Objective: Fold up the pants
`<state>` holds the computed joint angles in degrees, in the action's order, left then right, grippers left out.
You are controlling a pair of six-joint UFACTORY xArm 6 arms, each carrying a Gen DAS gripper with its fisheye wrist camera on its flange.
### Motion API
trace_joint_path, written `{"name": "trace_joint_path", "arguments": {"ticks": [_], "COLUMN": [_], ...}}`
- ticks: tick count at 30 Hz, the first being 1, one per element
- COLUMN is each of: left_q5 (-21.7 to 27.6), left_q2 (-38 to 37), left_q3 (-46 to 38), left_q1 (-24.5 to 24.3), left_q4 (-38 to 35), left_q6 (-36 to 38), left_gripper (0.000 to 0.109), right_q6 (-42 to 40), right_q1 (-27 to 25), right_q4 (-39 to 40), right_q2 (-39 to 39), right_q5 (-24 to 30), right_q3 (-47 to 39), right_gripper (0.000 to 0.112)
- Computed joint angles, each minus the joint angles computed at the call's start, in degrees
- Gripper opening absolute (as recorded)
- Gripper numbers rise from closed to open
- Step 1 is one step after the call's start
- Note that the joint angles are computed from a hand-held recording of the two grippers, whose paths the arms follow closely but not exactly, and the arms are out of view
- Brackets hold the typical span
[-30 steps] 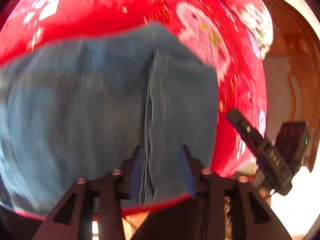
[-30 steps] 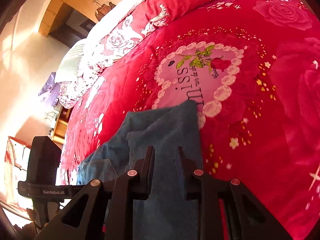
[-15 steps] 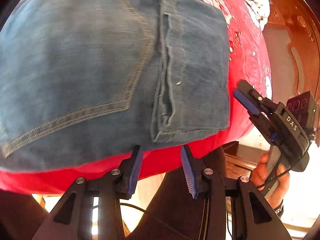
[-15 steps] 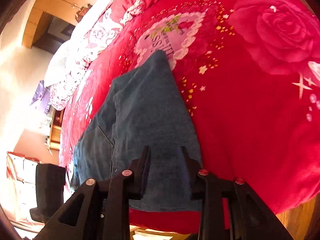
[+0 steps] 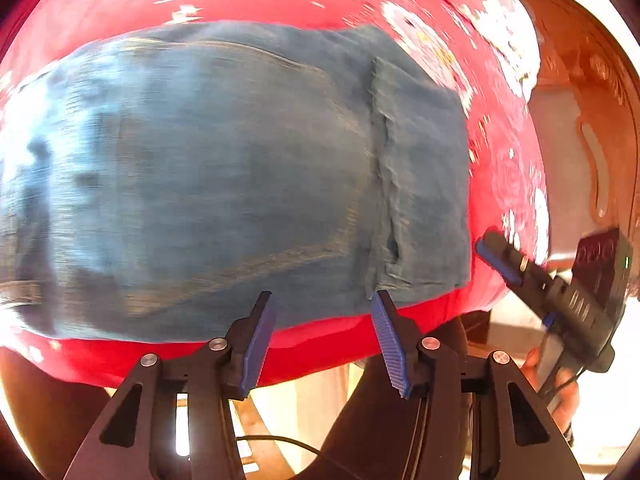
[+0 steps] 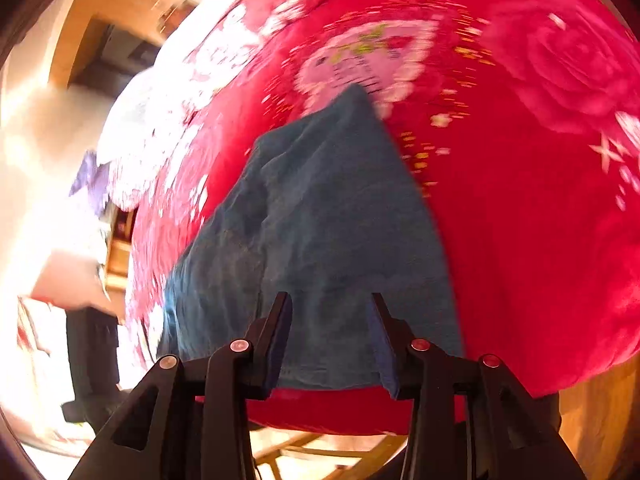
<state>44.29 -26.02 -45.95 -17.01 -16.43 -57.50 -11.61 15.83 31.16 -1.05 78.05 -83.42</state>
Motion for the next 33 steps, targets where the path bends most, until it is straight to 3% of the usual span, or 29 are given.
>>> {"name": "trace_joint_path", "arguments": {"ticks": [5,9,15,19,22,27,33], "left_q5": [4.40,13.17,20.46,22.23,23.40,22.90,20.11], "left_q2": [-17.97,-31.20,-38.75,-38.10,-33.51,-24.27,-15.70], "left_q3": [10.78,14.66,18.09,20.01,19.16,15.27,11.89], "left_q1": [7.79,15.90,31.73,41.62,46.87,49.95,48.25], "left_q4": [0.28,4.96,-4.85,-13.80,-18.40,-18.23,-18.26], "left_q6": [-2.06,-4.50,5.92,15.67,23.17,29.61,32.24], "left_gripper": [0.055,0.069,0.072,0.072,0.072,0.073,0.082], "right_q6": [-8.19,-14.14,-17.56,-17.25,-16.32,-13.15,-7.00], "right_q1": [11.34,20.92,33.61,41.41,46.03,50.41,53.00], "right_q4": [-7.84,-10.68,-12.24,-18.38,-24.65,-36.77,-52.15], "right_q2": [-4.79,-9.14,-11.75,-13.63,-14.57,-14.42,-14.45], "right_q5": [-4.27,-9.17,-14.16,-20.61,-24.95,-30.75,-40.76], "right_q3": [4.62,10.04,15.40,19.76,22.94,27.16,32.75], "right_gripper": [0.041,0.041,0.042,0.043,0.048,0.051,0.050]}}
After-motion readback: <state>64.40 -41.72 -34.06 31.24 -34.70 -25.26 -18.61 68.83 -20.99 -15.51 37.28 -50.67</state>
